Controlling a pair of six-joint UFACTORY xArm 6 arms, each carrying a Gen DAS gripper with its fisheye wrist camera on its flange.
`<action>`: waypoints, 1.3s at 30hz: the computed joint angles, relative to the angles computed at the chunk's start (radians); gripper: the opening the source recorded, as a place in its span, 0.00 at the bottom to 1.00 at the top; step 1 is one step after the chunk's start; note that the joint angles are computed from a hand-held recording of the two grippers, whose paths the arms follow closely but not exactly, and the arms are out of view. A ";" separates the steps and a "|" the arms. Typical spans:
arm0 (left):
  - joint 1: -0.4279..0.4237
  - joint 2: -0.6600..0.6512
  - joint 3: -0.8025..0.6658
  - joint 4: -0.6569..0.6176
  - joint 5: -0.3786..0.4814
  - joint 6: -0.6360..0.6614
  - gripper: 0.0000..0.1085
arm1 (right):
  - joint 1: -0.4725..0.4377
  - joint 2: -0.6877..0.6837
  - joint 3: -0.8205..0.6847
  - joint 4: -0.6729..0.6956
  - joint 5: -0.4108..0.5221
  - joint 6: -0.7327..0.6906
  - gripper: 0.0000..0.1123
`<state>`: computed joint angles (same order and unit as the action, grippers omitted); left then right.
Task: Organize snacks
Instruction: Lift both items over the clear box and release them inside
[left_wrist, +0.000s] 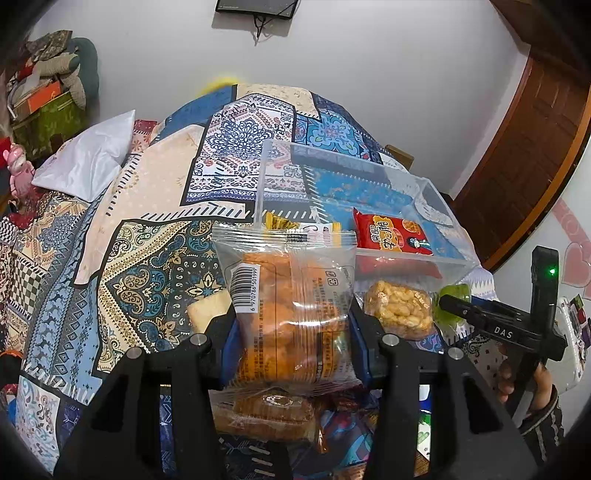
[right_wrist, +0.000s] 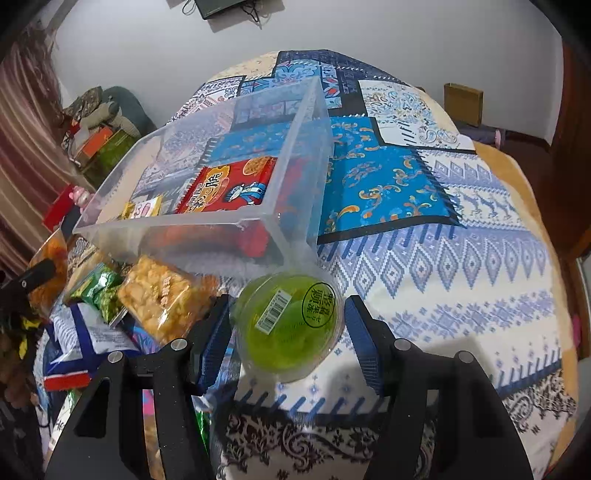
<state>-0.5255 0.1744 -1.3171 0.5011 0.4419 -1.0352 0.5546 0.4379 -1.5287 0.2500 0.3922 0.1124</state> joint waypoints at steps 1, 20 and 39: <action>0.001 -0.001 0.001 0.000 0.000 -0.001 0.45 | 0.001 -0.002 0.004 0.004 -0.007 -0.004 0.50; 0.010 0.058 -0.151 0.016 0.017 0.030 0.45 | 0.038 -0.129 0.065 -0.102 -0.133 0.017 0.49; 0.055 0.403 -0.601 -0.280 0.191 0.319 0.45 | 0.068 0.400 -0.749 -0.180 0.257 0.015 0.49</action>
<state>-0.4702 0.5778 -1.9180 0.2211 0.6332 -0.7162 0.6221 0.8384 -2.2781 0.0699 0.6495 0.1273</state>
